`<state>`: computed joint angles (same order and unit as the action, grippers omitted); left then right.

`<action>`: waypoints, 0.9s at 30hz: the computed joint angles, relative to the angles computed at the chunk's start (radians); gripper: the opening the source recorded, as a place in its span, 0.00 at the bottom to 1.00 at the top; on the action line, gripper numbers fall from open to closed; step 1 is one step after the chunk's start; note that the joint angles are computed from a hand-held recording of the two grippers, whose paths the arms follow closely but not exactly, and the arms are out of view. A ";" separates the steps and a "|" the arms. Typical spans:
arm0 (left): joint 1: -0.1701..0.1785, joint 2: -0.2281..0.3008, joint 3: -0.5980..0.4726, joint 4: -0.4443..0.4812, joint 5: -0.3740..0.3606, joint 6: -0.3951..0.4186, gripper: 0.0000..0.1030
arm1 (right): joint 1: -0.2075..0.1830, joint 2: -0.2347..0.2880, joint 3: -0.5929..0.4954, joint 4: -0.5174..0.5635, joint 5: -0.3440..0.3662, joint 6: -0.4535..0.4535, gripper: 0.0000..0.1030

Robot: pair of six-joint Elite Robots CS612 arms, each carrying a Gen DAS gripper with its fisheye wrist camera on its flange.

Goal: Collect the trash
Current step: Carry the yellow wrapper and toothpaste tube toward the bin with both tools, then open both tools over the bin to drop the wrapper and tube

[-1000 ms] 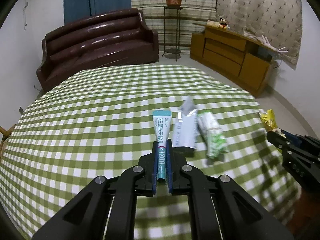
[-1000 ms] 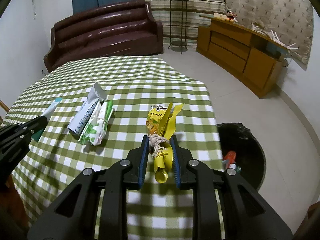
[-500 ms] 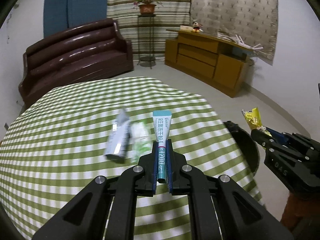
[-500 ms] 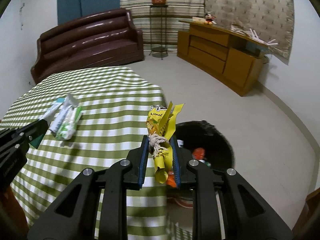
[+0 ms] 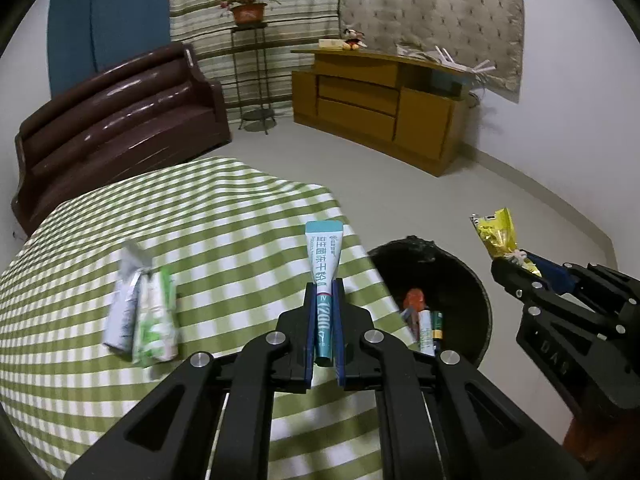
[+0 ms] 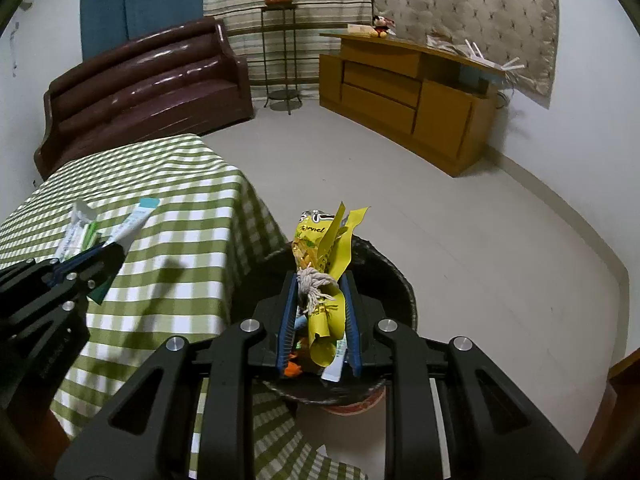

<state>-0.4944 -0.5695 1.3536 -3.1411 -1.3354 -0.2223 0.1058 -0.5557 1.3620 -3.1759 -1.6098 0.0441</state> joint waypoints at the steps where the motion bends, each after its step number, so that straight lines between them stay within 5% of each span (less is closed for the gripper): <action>1: -0.002 0.005 -0.011 0.009 -0.003 0.002 0.08 | -0.002 0.001 0.000 0.002 0.000 0.004 0.21; 27: -0.024 0.081 -0.154 0.144 -0.010 0.035 0.09 | -0.035 0.044 -0.052 0.034 0.028 0.061 0.21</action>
<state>-0.5186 -0.4884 1.1997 -2.9967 -1.3458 -0.1868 0.0713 -0.5116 1.3097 -3.1423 -1.5821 0.1046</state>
